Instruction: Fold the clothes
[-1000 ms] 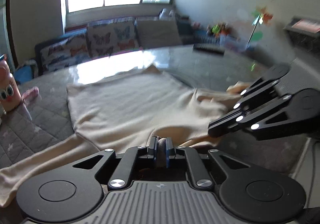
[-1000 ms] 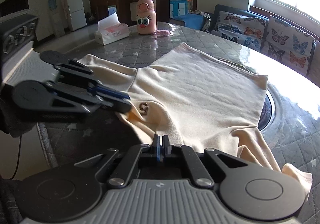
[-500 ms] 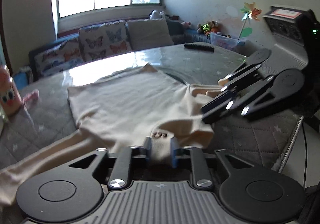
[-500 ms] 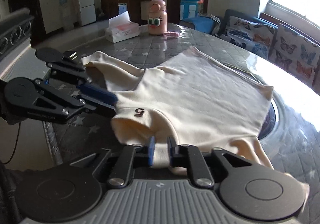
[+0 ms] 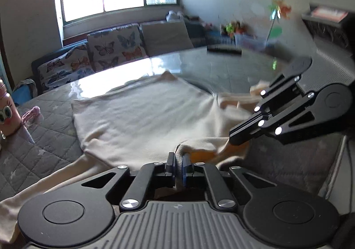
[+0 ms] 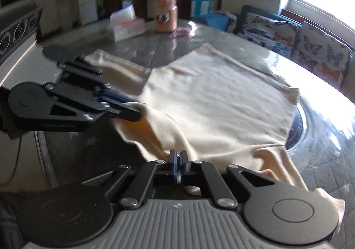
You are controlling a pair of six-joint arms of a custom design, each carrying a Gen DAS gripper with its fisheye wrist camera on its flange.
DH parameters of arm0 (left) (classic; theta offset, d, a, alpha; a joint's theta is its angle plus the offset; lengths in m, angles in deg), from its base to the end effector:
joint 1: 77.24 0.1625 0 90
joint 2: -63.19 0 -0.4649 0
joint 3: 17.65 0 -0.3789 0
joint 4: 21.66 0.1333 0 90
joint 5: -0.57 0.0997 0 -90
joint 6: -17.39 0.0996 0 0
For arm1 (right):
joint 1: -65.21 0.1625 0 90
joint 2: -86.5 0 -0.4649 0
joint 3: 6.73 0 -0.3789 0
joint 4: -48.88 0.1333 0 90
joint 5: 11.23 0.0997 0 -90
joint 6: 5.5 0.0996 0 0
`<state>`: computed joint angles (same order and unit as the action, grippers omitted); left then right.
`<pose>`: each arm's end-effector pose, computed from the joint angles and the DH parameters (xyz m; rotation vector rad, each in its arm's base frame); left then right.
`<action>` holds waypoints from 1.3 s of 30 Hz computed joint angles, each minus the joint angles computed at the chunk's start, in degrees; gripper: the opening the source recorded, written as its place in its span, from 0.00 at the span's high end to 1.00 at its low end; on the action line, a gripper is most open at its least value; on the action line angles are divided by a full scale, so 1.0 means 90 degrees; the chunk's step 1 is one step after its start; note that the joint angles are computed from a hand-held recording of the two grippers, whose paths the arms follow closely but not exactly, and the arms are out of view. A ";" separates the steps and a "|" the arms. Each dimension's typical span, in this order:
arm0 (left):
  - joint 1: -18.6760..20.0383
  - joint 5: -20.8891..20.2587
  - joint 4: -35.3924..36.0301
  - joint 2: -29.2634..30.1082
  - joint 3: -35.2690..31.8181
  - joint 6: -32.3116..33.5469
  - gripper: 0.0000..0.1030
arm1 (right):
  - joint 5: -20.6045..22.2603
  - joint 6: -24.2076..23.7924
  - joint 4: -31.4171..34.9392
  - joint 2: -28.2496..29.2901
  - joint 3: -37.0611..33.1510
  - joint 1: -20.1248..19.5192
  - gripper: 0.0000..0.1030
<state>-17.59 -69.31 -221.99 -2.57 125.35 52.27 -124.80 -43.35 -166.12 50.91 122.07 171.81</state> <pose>-0.0621 -0.4377 0.1929 1.3203 2.3243 -0.7737 0.2295 -0.4426 0.0297 1.0413 -2.3582 0.6212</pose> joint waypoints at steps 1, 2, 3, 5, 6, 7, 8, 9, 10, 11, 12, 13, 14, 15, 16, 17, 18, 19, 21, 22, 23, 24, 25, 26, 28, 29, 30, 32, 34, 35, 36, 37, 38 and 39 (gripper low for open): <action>0.0005 -0.0067 0.0069 -0.0077 0.0029 0.0062 0.94 | 0.0119 0.0108 0.0037 -0.0152 0.0085 -0.0049 0.98; 0.0017 -0.0112 0.0150 -0.0128 0.0059 0.0154 0.94 | 0.0155 0.0115 0.0075 -0.0206 0.0134 -0.0064 0.99; 0.0008 -0.0094 0.0226 -0.0140 0.0087 0.0228 0.94 | 0.0191 0.0120 0.0114 -0.0259 0.0183 -0.0079 0.99; -0.0001 0.0006 0.0419 -0.0116 0.0107 0.0311 0.94 | 0.0219 0.0095 0.0215 -0.0313 0.0247 -0.0102 0.99; 0.0007 0.0035 0.0546 -0.0108 0.0100 0.0338 0.94 | 0.0206 0.0072 0.0304 -0.0323 0.0258 -0.0108 0.99; 0.0009 0.0047 0.0655 -0.0123 0.0092 0.0358 0.94 | 0.0243 0.0066 0.0661 -0.0377 0.0242 -0.0138 0.98; 0.0008 0.0053 0.0758 -0.0144 0.0083 0.0376 0.92 | 0.0270 0.0059 0.0759 -0.0383 0.0243 -0.0151 0.98; 0.0009 0.0010 0.0847 -0.0209 0.0079 0.0436 0.90 | 0.0284 0.0049 0.0810 -0.0396 0.0242 -0.0153 0.97; 0.0010 -0.0050 0.0933 -0.0289 0.0075 0.0509 0.90 | 0.0394 -0.0009 0.1039 -0.0507 0.0241 -0.0162 0.97; 0.0011 -0.0111 0.1020 -0.0369 0.0071 0.0582 0.90 | 0.0479 -0.0024 0.1003 -0.0560 0.0247 -0.0156 0.96; 0.0003 -0.0157 0.1069 -0.0435 0.0058 0.0647 0.90 | 0.0566 -0.0038 0.0966 -0.0612 0.0253 -0.0151 0.96; -0.0007 -0.0200 0.1106 -0.0497 0.0041 0.0708 0.90 | 0.0637 -0.0022 0.0917 -0.0654 0.0235 -0.0149 0.95; -0.0017 -0.0242 0.1143 -0.0557 0.0023 0.0769 0.89 | 0.0664 0.0006 0.0782 -0.0636 0.0195 -0.0132 0.93; -0.0034 -0.0246 0.1073 -0.0562 0.0000 0.0773 0.89 | 0.0660 0.0015 0.0683 -0.0610 0.0167 -0.0130 0.93; -0.0053 -0.0237 0.0964 -0.0548 -0.0026 0.0759 0.89 | 0.0574 0.0017 0.0520 -0.0501 0.0072 -0.0122 0.92; -0.0071 -0.0209 0.0830 -0.0493 -0.0074 0.0697 0.89 | 0.0488 0.0016 0.0360 -0.0392 -0.0027 -0.0116 0.92; -0.0088 -0.0173 0.0689 -0.0424 -0.0131 0.0619 0.89 | 0.0449 0.0023 0.0338 -0.0295 -0.0130 -0.0141 0.92; -0.0085 -0.0138 0.0584 -0.0334 -0.0215 0.0518 0.89 | 0.0462 0.0062 0.0367 -0.0214 -0.0205 -0.0185 0.92; -0.0067 -0.0084 0.0459 -0.0113 -0.0394 0.0290 0.89 | 0.0482 0.0117 0.0508 -0.0081 -0.0320 -0.0254 0.92; -0.0055 -0.0036 0.0421 0.0015 -0.0484 0.0188 0.89 | 0.0450 0.0114 0.0518 -0.0011 -0.0342 -0.0269 0.92; -0.0038 0.0002 0.0434 0.0145 -0.0582 0.0074 0.89 | 0.0412 0.0119 0.0537 0.0043 -0.0345 -0.0280 0.92; -0.0019 0.0034 0.0466 0.0272 -0.0685 -0.0046 0.89 | 0.0395 0.0120 0.0562 0.0062 -0.0339 -0.0288 0.92; 0.0011 0.0020 0.0535 0.0388 -0.0785 -0.0161 0.89 | 0.0411 0.0092 0.0505 0.0072 -0.0283 -0.0302 0.92; 0.0045 -0.0010 0.0619 0.0498 -0.0885 -0.0275 0.89 | 0.0428 0.0063 0.0446 0.0083 -0.0226 -0.0316 0.92; 0.0083 -0.0043 0.0655 0.0714 -0.1015 -0.0382 0.89 | 0.0451 0.0140 0.0320 -0.0014 -0.0050 -0.0324 0.90; 0.0099 -0.0059 0.0666 0.0820 -0.1077 -0.0427 0.89 | 0.0483 0.0201 0.0289 -0.0082 0.0033 -0.0345 0.90; 0.0112 -0.0105 0.0700 0.0884 -0.1112 -0.0482 0.89 | 0.0504 0.0239 0.0246 -0.0133 0.0102 -0.0363 0.90; 0.0129 -0.0204 0.0758 0.0967 -0.1147 -0.0532 0.89 | 0.0515 0.0370 0.0002 -0.0331 0.0347 -0.0408 0.90; 0.0119 -0.0285 0.0789 0.1032 -0.1131 -0.0550 0.89 | 0.0417 0.0491 -0.0414 -0.0441 0.0506 -0.0452 0.88; 0.0118 -0.0330 0.0815 0.1052 -0.1119 -0.0537 0.89 | 0.0316 0.0520 -0.0677 -0.0466 0.0561 -0.0470 0.85; 0.0116 -0.0364 0.0838 0.1058 -0.1092 -0.0516 0.89 | 0.0215 0.0544 -0.0937 -0.0490 0.0609 -0.0488 0.83; 0.0113 -0.0394 0.0859 0.1060 -0.1059 -0.0494 0.89 | 0.0114 0.0565 -0.1194 -0.0513 0.0652 -0.0507 0.82; 0.0110 -0.0424 0.0879 0.1062 -0.1027 -0.0473 0.89 | 0.0005 0.0595 -0.1363 -0.0536 0.0657 -0.0550 0.82; 0.0107 -0.0454 0.0900 0.1064 -0.0994 -0.0451 0.89 | -0.0134 0.0655 -0.1492 -0.0554 0.0652 -0.0605 0.82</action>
